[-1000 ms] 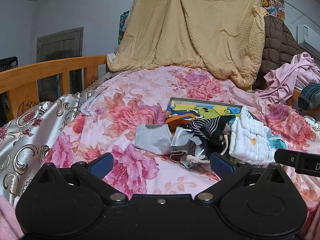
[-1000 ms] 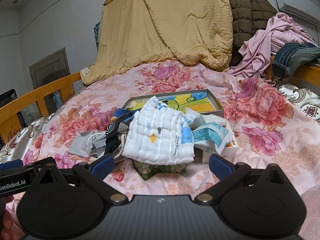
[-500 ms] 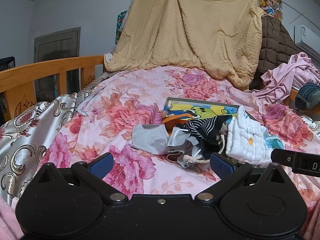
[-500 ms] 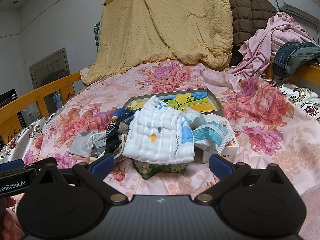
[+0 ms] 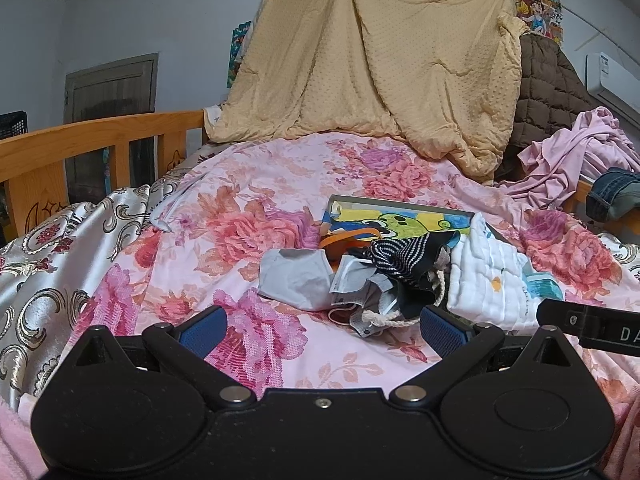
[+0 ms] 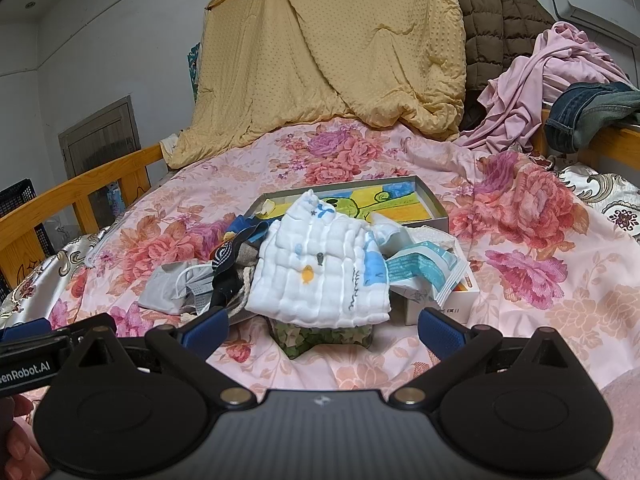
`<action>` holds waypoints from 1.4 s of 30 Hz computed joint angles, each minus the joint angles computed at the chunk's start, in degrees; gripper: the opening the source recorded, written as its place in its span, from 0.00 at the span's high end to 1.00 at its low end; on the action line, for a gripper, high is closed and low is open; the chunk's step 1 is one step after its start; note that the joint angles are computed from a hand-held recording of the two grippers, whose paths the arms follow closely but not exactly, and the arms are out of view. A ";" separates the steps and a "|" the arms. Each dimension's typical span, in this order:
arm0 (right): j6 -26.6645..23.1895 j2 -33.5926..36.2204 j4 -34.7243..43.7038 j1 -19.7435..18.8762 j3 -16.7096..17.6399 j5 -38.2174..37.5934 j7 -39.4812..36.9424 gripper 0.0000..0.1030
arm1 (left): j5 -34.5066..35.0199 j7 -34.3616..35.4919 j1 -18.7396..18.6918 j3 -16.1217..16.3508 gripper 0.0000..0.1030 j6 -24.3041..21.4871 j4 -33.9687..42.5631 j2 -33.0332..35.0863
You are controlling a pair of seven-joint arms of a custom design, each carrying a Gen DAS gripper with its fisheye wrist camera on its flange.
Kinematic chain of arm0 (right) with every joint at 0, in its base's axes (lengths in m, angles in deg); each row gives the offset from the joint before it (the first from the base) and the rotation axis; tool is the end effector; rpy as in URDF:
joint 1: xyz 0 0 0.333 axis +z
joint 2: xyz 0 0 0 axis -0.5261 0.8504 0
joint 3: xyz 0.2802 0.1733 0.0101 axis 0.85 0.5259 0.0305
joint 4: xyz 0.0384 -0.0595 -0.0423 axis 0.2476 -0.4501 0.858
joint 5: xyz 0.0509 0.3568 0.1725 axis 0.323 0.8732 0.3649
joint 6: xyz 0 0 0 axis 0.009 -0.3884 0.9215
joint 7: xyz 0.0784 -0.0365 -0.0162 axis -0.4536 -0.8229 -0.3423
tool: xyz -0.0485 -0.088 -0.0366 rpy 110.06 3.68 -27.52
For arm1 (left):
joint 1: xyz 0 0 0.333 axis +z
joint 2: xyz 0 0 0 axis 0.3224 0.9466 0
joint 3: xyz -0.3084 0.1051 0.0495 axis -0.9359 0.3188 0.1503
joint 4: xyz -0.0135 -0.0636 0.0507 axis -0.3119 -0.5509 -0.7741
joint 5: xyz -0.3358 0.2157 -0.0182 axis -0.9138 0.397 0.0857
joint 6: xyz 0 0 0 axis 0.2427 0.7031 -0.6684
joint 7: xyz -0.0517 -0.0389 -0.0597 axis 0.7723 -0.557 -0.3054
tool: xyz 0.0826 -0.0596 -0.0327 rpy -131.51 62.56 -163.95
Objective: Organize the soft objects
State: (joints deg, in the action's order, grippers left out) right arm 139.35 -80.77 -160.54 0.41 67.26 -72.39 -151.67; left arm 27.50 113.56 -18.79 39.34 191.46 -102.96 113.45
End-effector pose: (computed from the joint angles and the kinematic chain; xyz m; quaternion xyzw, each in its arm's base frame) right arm 0.4724 0.3682 0.4037 -0.4582 0.7119 -0.3963 0.3551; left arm 0.5439 -0.4255 0.3988 -0.4884 0.6776 -0.4741 0.2786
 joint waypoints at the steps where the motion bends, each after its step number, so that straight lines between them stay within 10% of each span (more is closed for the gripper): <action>1: 0.00 0.00 0.00 0.00 0.00 0.00 0.00 0.00 | 0.10 -0.07 0.02 -0.05 0.01 -0.04 -0.04 -0.03; 24: 0.22 -0.03 -0.05 -0.05 -0.05 -0.04 0.17 0.00 | 0.86 -0.87 0.05 -0.16 0.01 -0.29 -0.24 -0.13; 42: 2.06 0.11 0.40 -1.11 -0.73 -2.23 0.85 0.00 | 16.02 -19.08 5.08 -2.10 0.01 -2.28 -5.03 -2.71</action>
State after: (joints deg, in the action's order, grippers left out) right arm 141.42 -80.66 -160.14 -0.70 66.53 -74.63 -150.81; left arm 43.51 94.49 -13.71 37.24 189.18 -107.99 110.74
